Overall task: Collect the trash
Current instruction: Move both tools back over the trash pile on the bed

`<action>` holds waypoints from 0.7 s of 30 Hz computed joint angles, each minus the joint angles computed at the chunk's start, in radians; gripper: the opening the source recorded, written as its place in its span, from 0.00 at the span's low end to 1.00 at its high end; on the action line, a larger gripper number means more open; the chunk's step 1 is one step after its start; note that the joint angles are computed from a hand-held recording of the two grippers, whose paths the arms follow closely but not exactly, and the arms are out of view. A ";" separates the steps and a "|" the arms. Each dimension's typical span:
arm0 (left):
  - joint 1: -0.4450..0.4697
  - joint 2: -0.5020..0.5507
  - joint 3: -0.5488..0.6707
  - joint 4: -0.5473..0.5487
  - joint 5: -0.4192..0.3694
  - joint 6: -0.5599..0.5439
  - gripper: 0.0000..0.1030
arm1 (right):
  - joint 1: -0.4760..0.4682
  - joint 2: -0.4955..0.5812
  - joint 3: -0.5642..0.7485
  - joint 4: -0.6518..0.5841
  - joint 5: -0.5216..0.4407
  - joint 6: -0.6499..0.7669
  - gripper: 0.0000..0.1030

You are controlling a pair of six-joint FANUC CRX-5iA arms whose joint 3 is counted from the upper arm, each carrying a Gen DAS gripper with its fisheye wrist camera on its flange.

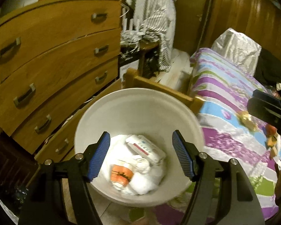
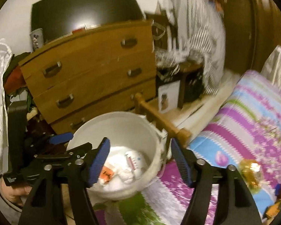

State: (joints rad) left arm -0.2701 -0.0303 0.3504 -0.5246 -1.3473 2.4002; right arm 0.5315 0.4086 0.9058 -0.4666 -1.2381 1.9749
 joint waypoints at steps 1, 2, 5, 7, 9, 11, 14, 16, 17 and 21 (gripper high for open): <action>-0.022 0.008 0.015 -0.013 -0.004 0.004 0.64 | -0.013 -0.056 -0.079 -0.007 0.056 0.025 0.75; -0.042 0.014 0.026 -0.026 -0.007 0.010 0.64 | -0.033 -0.102 -0.139 -0.024 0.091 0.041 0.76; -0.100 0.033 0.057 -0.058 -0.007 0.033 0.64 | -0.094 -0.221 -0.289 -0.070 0.188 0.096 0.80; -0.139 0.052 0.081 -0.073 -0.002 0.034 0.64 | -0.143 -0.279 -0.356 -0.112 0.215 0.137 0.83; -0.166 0.071 0.103 -0.080 0.001 0.031 0.64 | -0.217 -0.328 -0.404 -0.169 0.202 0.181 0.84; -0.195 0.101 0.133 -0.075 0.013 0.018 0.64 | -0.292 -0.357 -0.433 -0.223 0.172 0.217 0.84; -0.221 0.153 0.174 -0.043 0.033 -0.006 0.64 | -0.435 -0.382 -0.479 -0.272 0.120 0.259 0.84; -0.234 0.191 0.196 -0.010 0.048 -0.028 0.64 | -0.515 -0.380 -0.503 -0.256 0.100 0.269 0.84; -0.241 0.219 0.211 0.015 0.058 -0.045 0.64 | -0.549 -0.375 -0.514 -0.249 0.098 0.276 0.84; -0.267 0.310 0.267 0.096 0.081 -0.121 0.64 | -0.681 -0.340 -0.556 -0.133 0.153 0.268 0.84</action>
State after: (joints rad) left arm -0.5373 0.2796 0.6173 -0.4291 -1.2659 2.2793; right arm -0.1495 0.0681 0.3495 -0.6001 -1.0852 2.2428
